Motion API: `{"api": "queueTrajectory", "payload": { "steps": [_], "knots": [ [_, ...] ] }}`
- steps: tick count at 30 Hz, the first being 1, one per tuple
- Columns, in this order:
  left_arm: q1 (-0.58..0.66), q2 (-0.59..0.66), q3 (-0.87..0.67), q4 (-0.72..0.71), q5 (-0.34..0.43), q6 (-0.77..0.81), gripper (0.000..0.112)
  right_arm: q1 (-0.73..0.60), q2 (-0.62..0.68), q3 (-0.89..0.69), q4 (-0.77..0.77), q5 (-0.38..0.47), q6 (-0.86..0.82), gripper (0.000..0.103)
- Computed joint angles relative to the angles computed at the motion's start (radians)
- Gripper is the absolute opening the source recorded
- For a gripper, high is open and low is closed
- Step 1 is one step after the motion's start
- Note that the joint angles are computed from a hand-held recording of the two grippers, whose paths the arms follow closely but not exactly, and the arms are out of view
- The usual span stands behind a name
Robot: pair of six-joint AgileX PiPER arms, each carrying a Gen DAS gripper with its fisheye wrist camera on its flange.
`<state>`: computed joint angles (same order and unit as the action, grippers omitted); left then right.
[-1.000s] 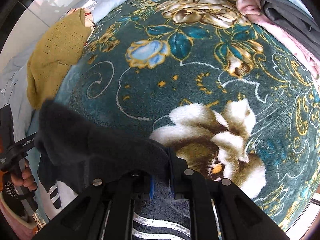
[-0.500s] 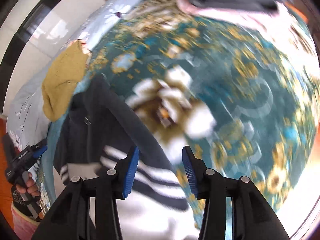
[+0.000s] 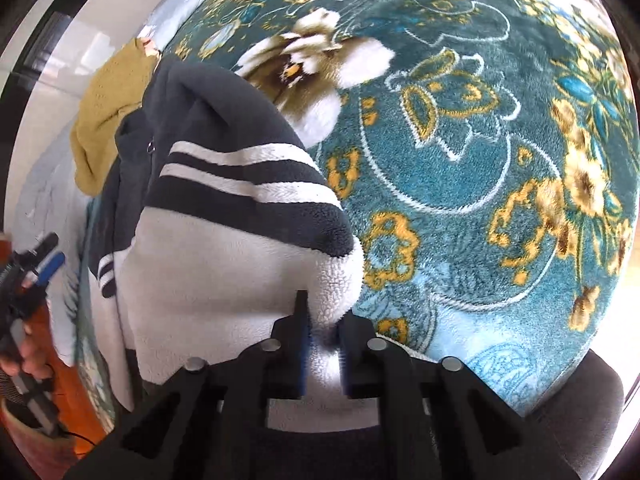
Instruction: Fold clothes
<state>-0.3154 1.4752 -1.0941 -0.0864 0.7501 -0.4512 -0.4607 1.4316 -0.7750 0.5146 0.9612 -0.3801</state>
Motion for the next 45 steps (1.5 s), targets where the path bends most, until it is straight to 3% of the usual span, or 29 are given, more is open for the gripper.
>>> {"api": "queueTrajectory", "payload": {
  "steps": [3,11,16,19,21,23,25,28,30,31,33,37,40,42,45],
  "knots": [
    [-0.023,-0.018,0.001,0.039,0.03,-0.028,0.052,0.015,-0.046,-0.024,-0.066,-0.025,0.034,0.011],
    [-0.127,-0.044,0.062,0.162,0.119,-0.114,0.052,0.112,0.067,-0.428,-0.602,-0.097,0.26,0.011],
    [-0.211,-0.05,0.134,0.222,0.145,-0.17,0.052,0.148,0.177,-0.496,-0.673,-0.085,0.293,0.011],
    [-0.274,-0.036,0.174,0.272,0.153,-0.211,0.052,0.162,0.145,-0.427,-0.69,-0.131,0.366,0.016],
    [-0.307,-0.016,0.196,0.288,0.15,-0.229,0.052,0.15,0.082,-0.384,-0.664,-0.152,0.398,0.029],
    [-0.343,0.005,0.211,0.313,0.145,-0.267,0.052,0.097,-0.042,-0.312,-0.536,-0.177,0.382,0.046],
    [-0.385,0.027,0.219,0.373,0.151,-0.335,0.052,0.063,-0.147,-0.238,-0.417,-0.193,0.358,0.05],
    [-0.422,0.033,0.232,0.439,0.177,-0.415,0.05,0.091,-0.235,-0.129,-0.384,-0.196,0.339,0.05],
    [-0.442,0.007,0.256,0.483,0.187,-0.457,0.03,0.12,-0.247,-0.088,-0.401,-0.179,0.351,0.05],
    [-0.456,-0.003,0.261,0.508,0.207,-0.48,0.013,0.134,-0.253,-0.069,-0.408,-0.171,0.357,0.05],
    [-0.465,-0.041,0.274,0.535,0.23,-0.502,0.011,0.125,-0.262,-0.049,-0.384,-0.155,0.359,0.05],
    [-0.442,-0.174,0.277,0.637,0.333,-0.526,0.01,0.103,-0.288,-0.024,-0.364,-0.156,0.316,0.05],
    [-0.337,-0.266,0.281,0.737,0.408,-0.475,0.01,0.1,-0.314,-0.016,-0.362,-0.148,0.311,0.05],
    [-0.223,-0.291,0.281,0.784,0.402,-0.398,0.01,0.098,-0.324,-0.015,-0.36,-0.137,0.307,0.05],
    [-0.013,-0.256,0.282,0.863,0.291,-0.29,0.01,0.095,-0.334,-0.004,-0.353,-0.13,0.301,0.05]
  ]
}}
